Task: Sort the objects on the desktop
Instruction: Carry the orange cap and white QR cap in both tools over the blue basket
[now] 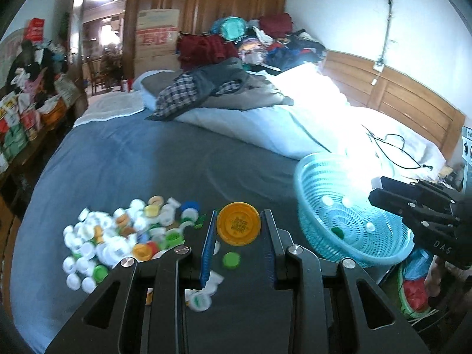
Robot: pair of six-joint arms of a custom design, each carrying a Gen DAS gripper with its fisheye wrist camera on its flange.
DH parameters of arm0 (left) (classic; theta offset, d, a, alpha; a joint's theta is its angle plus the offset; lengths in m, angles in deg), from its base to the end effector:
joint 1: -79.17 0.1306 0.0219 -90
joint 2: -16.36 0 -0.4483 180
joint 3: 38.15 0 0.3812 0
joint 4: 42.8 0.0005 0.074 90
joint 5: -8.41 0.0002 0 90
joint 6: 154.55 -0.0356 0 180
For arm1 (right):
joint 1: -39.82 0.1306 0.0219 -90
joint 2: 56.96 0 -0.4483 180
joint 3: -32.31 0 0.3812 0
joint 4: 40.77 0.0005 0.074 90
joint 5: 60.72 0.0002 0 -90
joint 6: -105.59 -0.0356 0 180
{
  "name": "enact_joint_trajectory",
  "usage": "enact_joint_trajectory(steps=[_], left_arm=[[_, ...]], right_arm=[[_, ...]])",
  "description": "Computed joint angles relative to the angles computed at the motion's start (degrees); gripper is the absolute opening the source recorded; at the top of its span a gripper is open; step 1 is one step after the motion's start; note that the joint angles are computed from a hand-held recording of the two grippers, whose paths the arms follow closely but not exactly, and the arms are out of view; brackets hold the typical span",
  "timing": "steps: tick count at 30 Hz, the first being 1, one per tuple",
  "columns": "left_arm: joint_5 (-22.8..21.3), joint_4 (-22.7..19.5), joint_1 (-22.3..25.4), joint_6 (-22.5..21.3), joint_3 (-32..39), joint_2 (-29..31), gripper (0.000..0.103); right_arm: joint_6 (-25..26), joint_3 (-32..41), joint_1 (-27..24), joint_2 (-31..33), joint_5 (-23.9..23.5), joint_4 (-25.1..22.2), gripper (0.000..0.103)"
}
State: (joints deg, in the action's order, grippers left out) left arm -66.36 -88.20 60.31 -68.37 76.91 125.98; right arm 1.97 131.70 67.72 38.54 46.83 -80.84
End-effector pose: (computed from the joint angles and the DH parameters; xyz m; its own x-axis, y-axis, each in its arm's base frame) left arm 0.5976 -0.2145 0.5193 -0.5729 0.2636 -0.7760 0.5418 0.8323 -0.1173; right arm 0.4756 0.2391 0.5388 -0.5614 -0.0432 -0.8264 -0.1017 0.9947 0.0171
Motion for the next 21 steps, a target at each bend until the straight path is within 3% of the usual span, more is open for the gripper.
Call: enact_joint_trajectory(steps=[9,13,19,21], left_arm=[[1.1,-6.8,-5.1,-1.3,9.9,5.4,0.025],[1.9,-12.2,-7.4,-2.5,16.5,9.1,0.025],[3.2,-23.6,-10.4,-4.1,30.6,17.1,0.025],[2.5,-25.2,-11.4,-4.4,33.1,18.6,0.025]], right_arm=[[-0.9,-2.6,-4.7,-3.4,0.0,-1.3,0.033],[-1.8,-3.7,-7.2,-4.7,-1.3,-2.9,0.033],[-4.6,-6.4,-11.0,-6.7,-3.4,-3.8,0.033],[-5.3,-7.4,-11.6,-7.4,-3.7,-3.8,0.033]])
